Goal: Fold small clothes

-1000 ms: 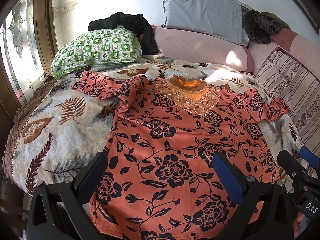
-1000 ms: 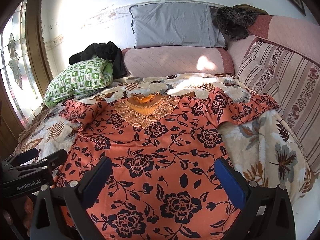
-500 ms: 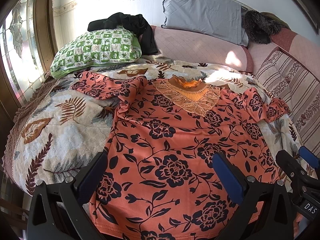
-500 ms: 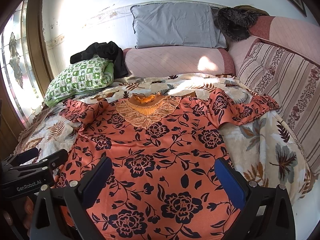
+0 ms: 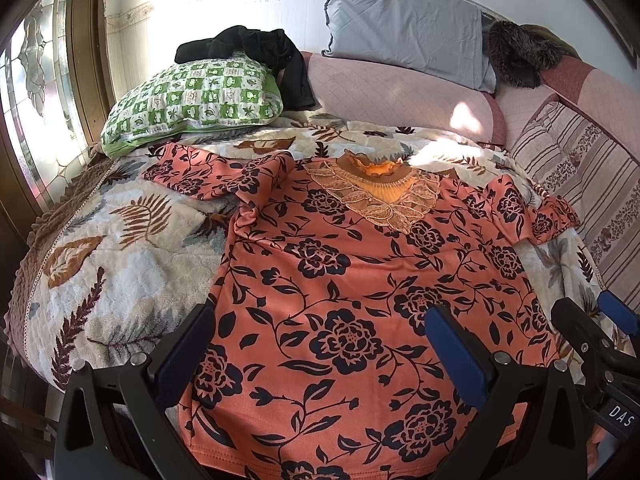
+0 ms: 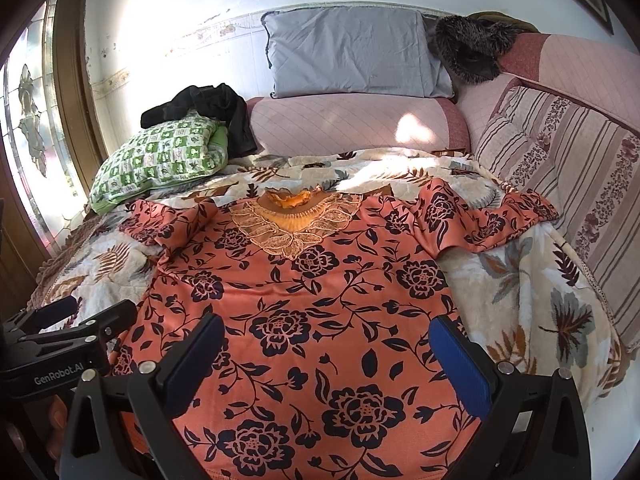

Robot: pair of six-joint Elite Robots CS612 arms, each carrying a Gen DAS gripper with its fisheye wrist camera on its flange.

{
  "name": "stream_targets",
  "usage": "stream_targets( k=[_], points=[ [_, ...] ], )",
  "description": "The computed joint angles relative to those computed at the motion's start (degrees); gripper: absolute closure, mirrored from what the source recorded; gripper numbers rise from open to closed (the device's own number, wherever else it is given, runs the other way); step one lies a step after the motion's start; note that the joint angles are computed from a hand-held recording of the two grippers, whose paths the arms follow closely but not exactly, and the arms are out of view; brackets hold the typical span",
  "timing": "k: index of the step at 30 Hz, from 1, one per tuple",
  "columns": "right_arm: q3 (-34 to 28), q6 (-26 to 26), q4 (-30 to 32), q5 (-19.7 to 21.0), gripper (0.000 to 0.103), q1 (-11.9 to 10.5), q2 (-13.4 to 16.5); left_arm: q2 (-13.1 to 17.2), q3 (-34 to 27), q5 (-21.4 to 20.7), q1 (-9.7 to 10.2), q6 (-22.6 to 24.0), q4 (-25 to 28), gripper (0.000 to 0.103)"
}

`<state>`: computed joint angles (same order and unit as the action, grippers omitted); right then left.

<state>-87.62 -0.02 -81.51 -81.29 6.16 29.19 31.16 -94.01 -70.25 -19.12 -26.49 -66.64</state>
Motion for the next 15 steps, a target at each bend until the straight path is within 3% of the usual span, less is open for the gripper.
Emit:
stream_targets(
  k=[15],
  points=[
    [0.3, -0.2, -0.3, 0.1, 0.0, 0.0, -0.2, -0.2, 0.0, 0.0, -0.2, 0.1, 0.2, 0.0]
  ],
)
